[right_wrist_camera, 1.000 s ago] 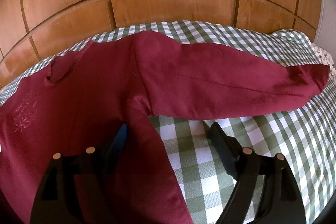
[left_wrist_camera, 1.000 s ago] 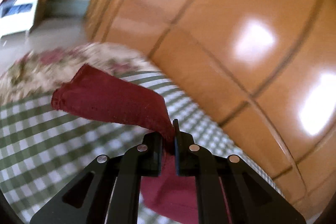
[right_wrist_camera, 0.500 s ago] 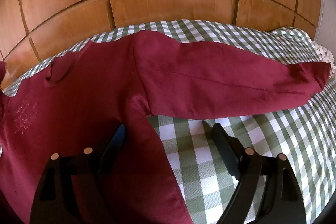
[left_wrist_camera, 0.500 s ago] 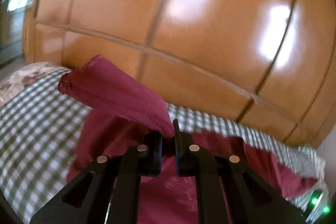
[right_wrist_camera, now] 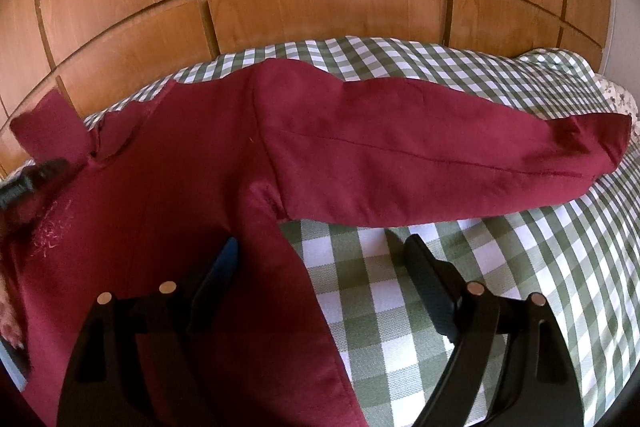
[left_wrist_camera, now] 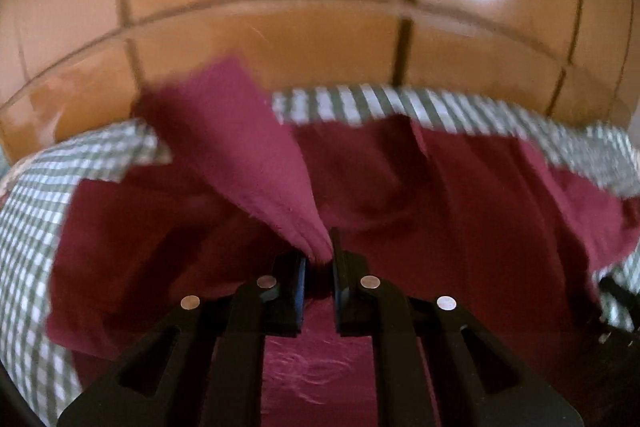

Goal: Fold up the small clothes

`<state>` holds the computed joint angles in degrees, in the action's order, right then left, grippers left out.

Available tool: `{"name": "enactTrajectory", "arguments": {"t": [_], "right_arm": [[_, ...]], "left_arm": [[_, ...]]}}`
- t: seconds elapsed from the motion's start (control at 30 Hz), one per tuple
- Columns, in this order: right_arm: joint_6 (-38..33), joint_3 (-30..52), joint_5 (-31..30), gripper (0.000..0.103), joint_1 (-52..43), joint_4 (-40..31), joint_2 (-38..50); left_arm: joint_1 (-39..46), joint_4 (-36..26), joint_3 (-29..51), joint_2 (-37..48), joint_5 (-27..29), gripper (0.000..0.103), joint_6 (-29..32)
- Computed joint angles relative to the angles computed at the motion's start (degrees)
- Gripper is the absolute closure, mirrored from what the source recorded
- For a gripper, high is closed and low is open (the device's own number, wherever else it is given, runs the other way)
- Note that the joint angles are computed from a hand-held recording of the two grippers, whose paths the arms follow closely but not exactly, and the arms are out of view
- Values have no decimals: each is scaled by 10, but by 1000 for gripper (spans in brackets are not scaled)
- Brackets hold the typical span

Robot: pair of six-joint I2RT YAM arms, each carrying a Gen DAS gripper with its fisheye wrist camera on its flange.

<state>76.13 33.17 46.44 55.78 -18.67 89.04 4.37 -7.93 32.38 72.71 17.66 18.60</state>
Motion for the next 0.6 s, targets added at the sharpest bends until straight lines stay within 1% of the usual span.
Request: {"name": "enactTrajectory", "arguments": {"t": [0.03, 0.07, 0.13, 0.17, 0.2, 0.23, 0.3, 0.33, 0.37, 0.4, 0.47, 0.53, 0.6], "right_arm": [[0, -1, -1, 19, 0, 1, 0], [-1, -1, -1, 19, -1, 2, 0], [-1, -2, -1, 19, -1, 3, -1], [-2, -2, -1, 19, -2, 5, -1], [-2, -3, -2, 19, -2, 5, -1], [-2, -4, -2, 19, -2, 7, -2], [-3, -5, -3, 19, -2, 8, -2], [-3, -5, -3, 19, -2, 8, -2], [-3, -5, -3, 19, -2, 8, -2], [-3, -5, -3, 19, -2, 9, -2], [-3, -4, -3, 19, -2, 6, -2], [-2, -4, -3, 19, -2, 6, -2], [-2, -4, -3, 19, -2, 6, -3]], "left_arm": [[-14, 0, -1, 8, -11, 87, 1], [-18, -3, -4, 13, -9, 82, 8], [-18, -8, -19, 2, 9, 57, 31], [-12, -17, -28, -16, 32, 49, 47], [-7, -27, -32, -27, 50, 37, 59], [5, -50, -37, -48, 82, 32, 83], [33, -99, -44, -88, 135, 24, 131], [48, -121, -46, -105, 158, 24, 152], [53, -128, -50, -116, 170, 24, 159], [80, -142, -53, -132, 191, 24, 179], [84, -126, -59, -145, 175, 24, 162], [128, -108, -53, -133, 163, 24, 150], [165, -75, -44, -102, 141, 24, 124]]}}
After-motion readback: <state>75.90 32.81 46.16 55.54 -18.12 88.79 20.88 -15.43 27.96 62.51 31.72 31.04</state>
